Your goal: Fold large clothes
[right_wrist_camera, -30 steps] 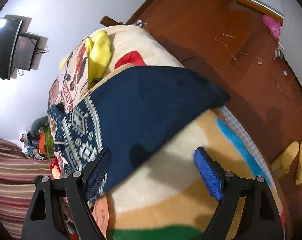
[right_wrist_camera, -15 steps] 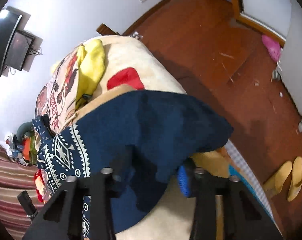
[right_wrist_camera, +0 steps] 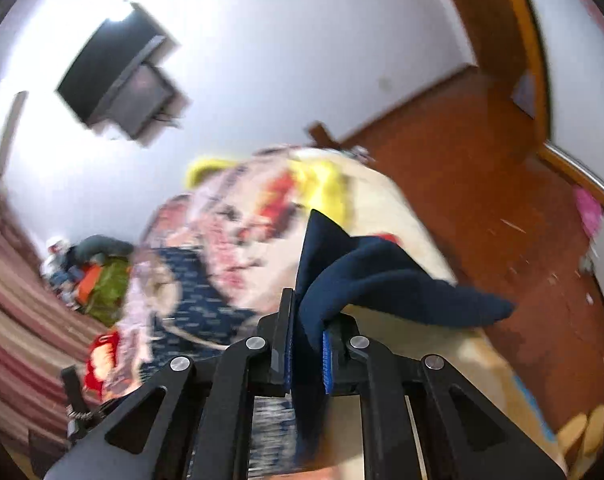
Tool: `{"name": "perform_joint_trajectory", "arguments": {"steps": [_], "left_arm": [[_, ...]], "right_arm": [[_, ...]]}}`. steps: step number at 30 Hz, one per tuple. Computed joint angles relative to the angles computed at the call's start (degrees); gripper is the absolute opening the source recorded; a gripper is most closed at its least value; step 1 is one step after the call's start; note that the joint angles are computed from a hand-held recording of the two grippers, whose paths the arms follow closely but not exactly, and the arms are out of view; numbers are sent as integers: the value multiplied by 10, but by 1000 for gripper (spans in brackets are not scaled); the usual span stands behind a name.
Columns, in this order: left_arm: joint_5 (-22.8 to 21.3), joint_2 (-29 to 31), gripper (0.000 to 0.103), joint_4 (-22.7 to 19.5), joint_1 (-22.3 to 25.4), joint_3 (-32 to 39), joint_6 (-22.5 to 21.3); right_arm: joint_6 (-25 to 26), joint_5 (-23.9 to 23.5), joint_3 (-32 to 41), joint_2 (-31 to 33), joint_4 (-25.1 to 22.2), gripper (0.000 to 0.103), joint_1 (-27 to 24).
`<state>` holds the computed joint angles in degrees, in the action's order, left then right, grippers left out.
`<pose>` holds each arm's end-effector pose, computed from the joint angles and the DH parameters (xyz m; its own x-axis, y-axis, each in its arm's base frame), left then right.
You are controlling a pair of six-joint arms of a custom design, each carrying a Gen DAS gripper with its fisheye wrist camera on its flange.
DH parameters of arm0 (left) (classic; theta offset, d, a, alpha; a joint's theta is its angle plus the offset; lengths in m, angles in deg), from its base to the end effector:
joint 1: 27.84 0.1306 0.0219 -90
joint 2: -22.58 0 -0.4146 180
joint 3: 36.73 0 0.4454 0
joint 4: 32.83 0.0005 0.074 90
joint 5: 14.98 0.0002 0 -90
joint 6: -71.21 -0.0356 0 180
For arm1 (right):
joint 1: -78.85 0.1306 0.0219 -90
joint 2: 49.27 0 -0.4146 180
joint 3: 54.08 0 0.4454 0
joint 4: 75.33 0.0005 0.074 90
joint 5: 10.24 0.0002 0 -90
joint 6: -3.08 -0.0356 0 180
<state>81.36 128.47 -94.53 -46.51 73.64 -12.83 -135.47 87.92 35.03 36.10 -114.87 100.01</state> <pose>0.6035 -0.2086 0.4721 -0.8311 0.1719 -0.5288 0.2901 0.9454 -0.1486 0.4882 0.1830 0.5088 -0.5485 0.5833 -0.5991 0.2434 0.7969 0.5530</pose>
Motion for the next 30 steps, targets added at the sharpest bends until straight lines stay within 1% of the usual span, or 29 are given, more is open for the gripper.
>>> {"name": "perform_joint_trajectory", "arguments": {"steps": [3,6,9,12,15,17,19,22,23,24,25,26,27,28,29,30], "left_arm": [[7,-14,75,8,7,-8,11],[9,-35,75,16,18,-22,8],[6,-56,75,27,28,-43,0],[9,-79,75,36,41,-68,-9],[12,-98,75,41,56,-91,-15],[12,-109,75,42,67,-105,-18],[16,-117,75,43,78,-117,-15],[22,-122,75,42,91,-127,-8],[20,-122,75,41,94,-128,-6],[18,-123,75,39,96,-130,-5],[16,-122,75,38,98,-130,-4],[15,-123,75,37,98,-130,-4],[15,-123,75,35,98,-130,-5],[14,-123,75,33,97,-128,-6],[12,-124,75,31,95,-126,-7],[8,-123,75,29,91,-123,-7]], "right_arm": [[32,14,35,13,16,8,37],[59,3,79,37,27,8,71],[86,-10,134,81,15,8,101],[101,-24,180,130,-17,8,125],[100,-51,231,193,-69,8,141],[91,-78,262,231,-107,8,144],[71,-103,285,263,-144,8,146],[48,-133,292,287,-186,9,146],[48,-144,305,302,-215,9,147],[55,-154,322,317,-249,14,148],[63,-163,336,329,-280,26,149],[68,-175,341,336,-296,31,149],[71,-188,333,333,-288,39,147],[71,-191,320,325,-276,50,148],[76,-191,321,322,-281,56,149],[79,-192,324,320,-287,66,150]]}}
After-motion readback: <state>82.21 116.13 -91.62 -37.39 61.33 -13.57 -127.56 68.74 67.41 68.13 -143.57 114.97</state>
